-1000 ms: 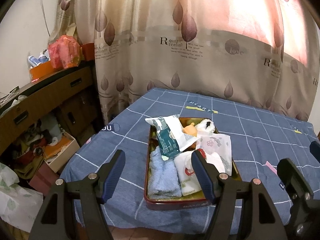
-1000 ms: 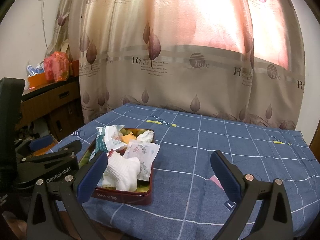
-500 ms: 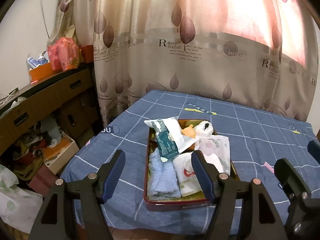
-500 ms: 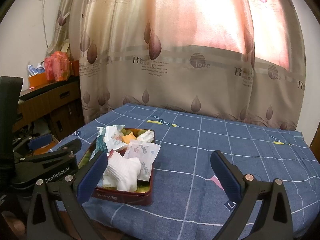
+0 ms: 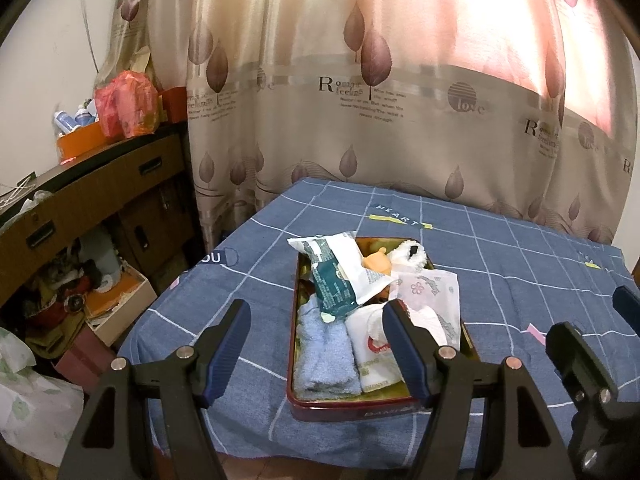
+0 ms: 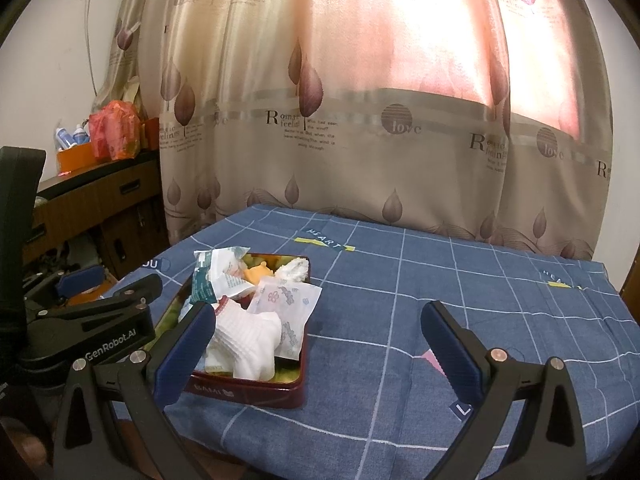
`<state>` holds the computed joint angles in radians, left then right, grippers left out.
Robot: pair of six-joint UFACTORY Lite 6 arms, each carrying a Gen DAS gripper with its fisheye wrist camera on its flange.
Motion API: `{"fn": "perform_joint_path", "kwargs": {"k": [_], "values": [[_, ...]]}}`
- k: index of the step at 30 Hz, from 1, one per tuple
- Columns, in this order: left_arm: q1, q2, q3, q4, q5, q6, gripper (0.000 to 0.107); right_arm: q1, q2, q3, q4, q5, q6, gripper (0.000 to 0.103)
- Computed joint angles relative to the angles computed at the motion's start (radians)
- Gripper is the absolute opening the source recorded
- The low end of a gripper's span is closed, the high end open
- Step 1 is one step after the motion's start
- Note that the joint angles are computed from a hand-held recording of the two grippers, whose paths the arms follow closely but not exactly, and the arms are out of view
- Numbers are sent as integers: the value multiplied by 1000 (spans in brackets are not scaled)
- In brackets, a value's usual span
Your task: Organize soft objects
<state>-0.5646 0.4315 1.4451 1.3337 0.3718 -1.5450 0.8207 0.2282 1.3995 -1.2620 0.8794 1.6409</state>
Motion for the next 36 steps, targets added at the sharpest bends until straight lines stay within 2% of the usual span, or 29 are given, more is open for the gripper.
{"fn": "perform_joint_path", "kwargs": {"k": [36], "values": [[4, 28, 25, -77, -4, 80, 70, -5, -10, -23, -2, -12, 12, 102]]}}
